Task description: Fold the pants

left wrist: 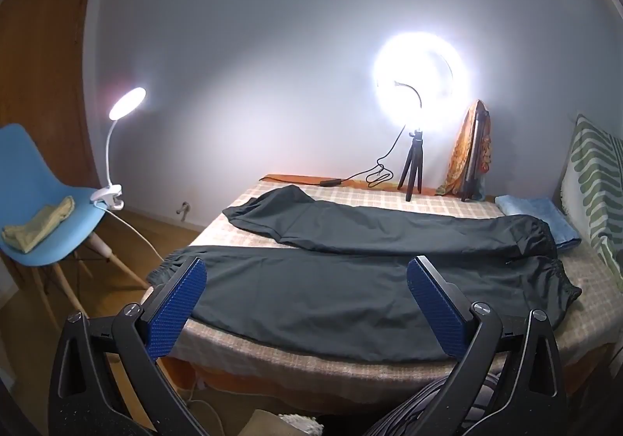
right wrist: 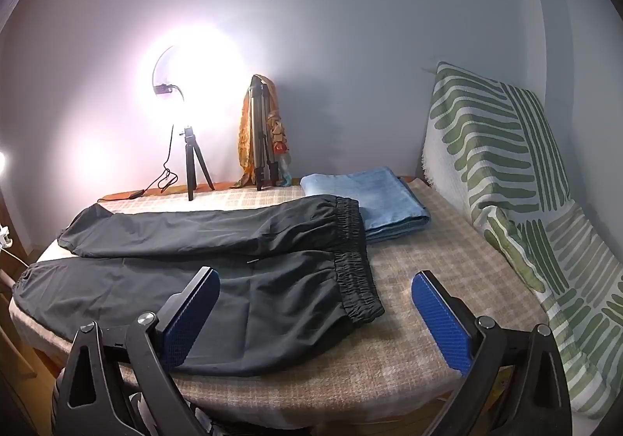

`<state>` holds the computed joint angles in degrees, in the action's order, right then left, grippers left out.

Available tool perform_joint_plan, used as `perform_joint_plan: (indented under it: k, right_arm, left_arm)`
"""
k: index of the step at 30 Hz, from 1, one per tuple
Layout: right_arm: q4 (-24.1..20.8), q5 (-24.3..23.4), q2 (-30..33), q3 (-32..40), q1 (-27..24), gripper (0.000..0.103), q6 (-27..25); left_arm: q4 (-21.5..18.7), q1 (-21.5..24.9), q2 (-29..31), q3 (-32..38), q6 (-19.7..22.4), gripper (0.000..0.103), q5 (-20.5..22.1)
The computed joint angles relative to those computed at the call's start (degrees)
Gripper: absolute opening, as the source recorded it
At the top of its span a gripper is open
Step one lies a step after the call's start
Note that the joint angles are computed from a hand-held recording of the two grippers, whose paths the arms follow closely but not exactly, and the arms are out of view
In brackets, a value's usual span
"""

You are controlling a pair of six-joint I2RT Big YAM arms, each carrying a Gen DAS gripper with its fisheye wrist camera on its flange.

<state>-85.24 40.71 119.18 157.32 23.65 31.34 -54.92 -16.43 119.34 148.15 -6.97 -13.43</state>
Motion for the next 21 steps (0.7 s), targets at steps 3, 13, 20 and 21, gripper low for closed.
perform_joint_plan:
  k: [3,13,20,21]
  right_arm:
    - [1.85,-0.16,-1.45,-2.53,-0.07,0.101,-0.11]
    - [-0.58,-0.02,0.87,2.14,0.09,0.101,-0.31]
    - [-2.16,0.08,2.57,5.56,0.39,0.101,-0.23]
    - [-2.84,0.07,3.29,6.98,0.40,0.101,-0.32]
  left_arm:
    - [0.62,0.19,-0.49,-0.99,-0.16,0.102,0.41]
    - [1.46,0.06,-0.92,-1.80,0.05,0.102,0.37]
    - [0.97,0.08,-0.62,-0.94,0.16,0.102,0.49]
    - [0.82,0.11,-0.50,-0.68,0.17,0.102,0.53]
